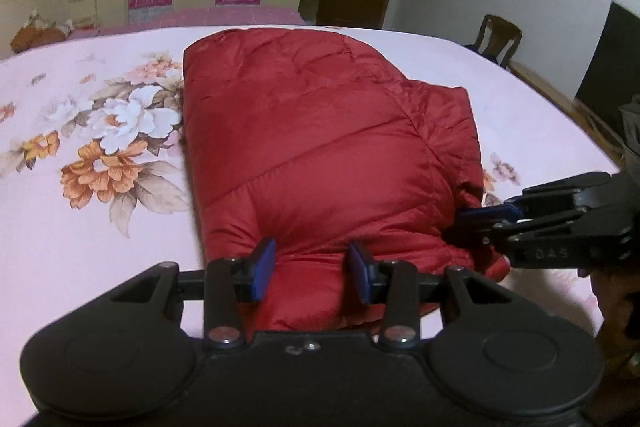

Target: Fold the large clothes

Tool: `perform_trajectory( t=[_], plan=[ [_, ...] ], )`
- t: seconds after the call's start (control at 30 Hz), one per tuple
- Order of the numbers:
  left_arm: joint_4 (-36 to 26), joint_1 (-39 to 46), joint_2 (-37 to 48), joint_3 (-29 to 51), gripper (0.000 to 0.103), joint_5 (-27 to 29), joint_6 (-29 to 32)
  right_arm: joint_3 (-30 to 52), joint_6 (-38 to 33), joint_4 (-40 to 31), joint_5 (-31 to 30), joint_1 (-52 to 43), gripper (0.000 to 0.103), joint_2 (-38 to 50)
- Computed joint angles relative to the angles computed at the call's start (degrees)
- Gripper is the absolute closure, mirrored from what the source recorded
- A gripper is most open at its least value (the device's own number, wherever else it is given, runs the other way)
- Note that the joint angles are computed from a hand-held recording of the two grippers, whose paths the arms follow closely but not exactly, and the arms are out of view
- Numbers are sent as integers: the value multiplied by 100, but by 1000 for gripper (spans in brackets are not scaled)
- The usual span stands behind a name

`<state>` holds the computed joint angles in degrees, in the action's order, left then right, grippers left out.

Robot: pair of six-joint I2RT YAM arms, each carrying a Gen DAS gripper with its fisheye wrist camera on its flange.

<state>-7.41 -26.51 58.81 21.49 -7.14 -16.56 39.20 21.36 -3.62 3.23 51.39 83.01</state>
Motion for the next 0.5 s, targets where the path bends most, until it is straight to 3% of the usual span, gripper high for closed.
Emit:
perform_trajectory(
  t=[0.17,0.2,0.33,0.5],
  plan=[
    [-863,-144,-410,429,65,-268,-244,225,116,-349,-68,-99,78,-170],
    [-934,-132,-556,493,59,-404,-217,147,148,-346,42,-119,78,-481],
    [-401,433,-211,734,57,-156,157,217,4,-49,256,-504,78,-774],
    [490,783,1124,1165,62,157,452,745,-20,424,166,-1112,78,161]
  ],
)
